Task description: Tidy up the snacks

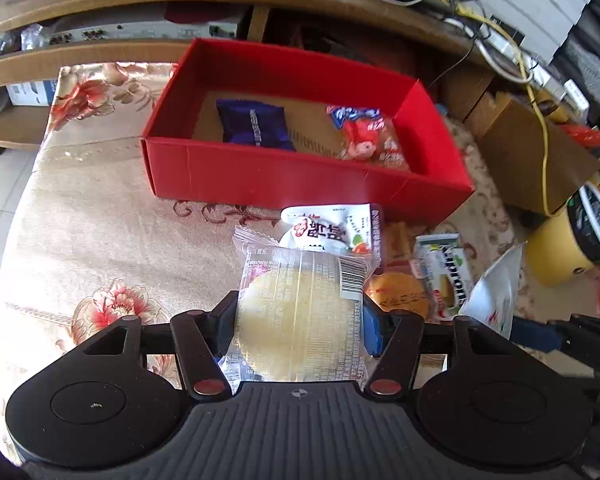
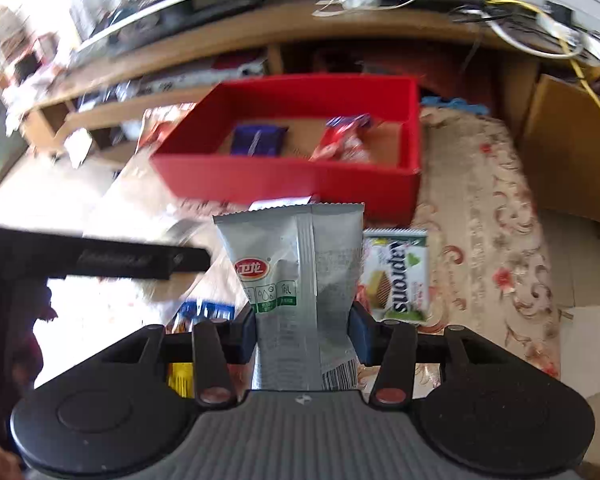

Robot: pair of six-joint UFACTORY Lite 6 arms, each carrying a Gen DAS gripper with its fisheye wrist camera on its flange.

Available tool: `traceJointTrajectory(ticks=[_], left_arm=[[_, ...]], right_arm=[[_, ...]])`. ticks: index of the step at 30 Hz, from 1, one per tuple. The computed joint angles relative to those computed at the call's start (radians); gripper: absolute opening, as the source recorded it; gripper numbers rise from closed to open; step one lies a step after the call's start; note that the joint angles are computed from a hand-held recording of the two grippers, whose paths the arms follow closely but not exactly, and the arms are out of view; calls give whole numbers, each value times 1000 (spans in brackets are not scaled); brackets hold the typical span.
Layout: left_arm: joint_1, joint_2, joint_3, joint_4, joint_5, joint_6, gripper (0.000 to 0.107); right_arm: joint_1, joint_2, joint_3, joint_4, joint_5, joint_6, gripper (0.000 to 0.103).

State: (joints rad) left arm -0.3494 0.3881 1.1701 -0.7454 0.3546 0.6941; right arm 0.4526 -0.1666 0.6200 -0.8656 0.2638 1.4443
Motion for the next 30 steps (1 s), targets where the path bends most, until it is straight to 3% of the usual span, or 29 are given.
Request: traceJointTrajectory(ticks=[10,15,21,30], left_arm=[[15,-15,53,-36,27,32,66],[-2,21,137,20,20,-44,66],[-32,131,301,137,24,-187,66],[-55,311,566,270,72,-364,65]], right_arm=[[34,31,187,93,171,-113,45],[-40,93,246,92,82,-145,45],[-168,208,326,240,-59,-328,45],[-272,336,479,496,-103,-624,44]])
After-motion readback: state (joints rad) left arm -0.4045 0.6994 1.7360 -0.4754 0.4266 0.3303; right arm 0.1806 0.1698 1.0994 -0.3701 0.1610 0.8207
